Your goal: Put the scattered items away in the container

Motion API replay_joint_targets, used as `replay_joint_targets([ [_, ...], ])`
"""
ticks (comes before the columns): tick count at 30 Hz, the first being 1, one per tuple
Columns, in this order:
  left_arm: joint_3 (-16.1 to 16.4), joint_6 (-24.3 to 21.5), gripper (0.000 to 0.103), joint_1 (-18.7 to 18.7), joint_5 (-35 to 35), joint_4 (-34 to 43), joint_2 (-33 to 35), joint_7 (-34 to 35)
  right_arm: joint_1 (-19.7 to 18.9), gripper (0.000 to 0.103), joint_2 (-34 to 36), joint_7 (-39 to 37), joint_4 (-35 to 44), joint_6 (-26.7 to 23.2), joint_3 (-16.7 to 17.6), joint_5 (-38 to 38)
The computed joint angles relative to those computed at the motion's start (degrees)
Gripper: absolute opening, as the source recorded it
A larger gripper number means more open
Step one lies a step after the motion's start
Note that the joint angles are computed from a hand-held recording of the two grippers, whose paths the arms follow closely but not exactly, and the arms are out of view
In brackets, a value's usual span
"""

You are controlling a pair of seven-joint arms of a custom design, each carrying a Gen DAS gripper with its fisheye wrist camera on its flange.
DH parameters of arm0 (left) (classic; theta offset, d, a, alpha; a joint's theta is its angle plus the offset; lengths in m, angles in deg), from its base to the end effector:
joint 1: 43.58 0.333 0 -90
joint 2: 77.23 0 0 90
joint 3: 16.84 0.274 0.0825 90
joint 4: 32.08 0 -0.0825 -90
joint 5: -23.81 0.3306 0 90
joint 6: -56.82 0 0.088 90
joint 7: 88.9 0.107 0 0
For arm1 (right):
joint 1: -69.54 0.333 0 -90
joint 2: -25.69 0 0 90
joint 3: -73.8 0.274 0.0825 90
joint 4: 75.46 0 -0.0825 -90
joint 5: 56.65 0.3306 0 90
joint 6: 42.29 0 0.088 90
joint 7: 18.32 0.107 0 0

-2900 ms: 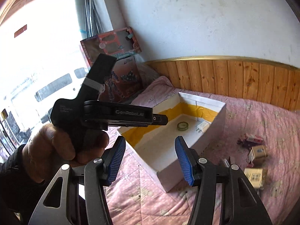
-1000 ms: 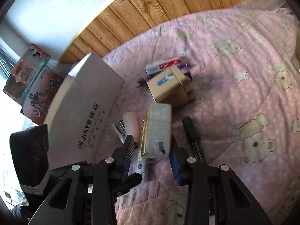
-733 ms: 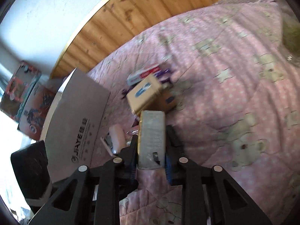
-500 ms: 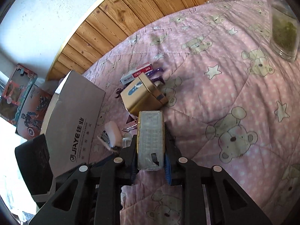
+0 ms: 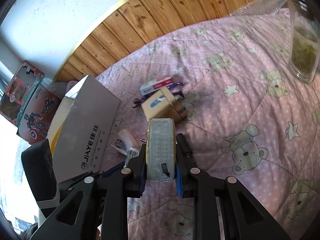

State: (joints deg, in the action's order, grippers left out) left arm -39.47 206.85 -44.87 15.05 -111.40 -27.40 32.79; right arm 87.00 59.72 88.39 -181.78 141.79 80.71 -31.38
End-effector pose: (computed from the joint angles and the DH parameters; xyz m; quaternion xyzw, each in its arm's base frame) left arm 0.6616 -0.2127 0.2628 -0.4238 0.8639 -0.2701 0.0322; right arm 0.5911 0.2121 0.2892 -0.5263 0.7652 -0.0630 0.3654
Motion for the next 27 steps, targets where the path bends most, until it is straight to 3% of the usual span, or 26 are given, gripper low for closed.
replay_joint_targets([
  [17,-4.69,2.15,0.019,8.57,-10.92,-10.8,-11.24,6.74,7.11,0.024,-3.49,0.57,-1.82,0.45,-4.56,-3.13],
  [27,-5.02,2.92,0.019,10.11,-17.66,-14.57,-15.75,11.66,10.74,0.024,-5.19,1.0,-2.54,0.1,-6.96,-5.02],
])
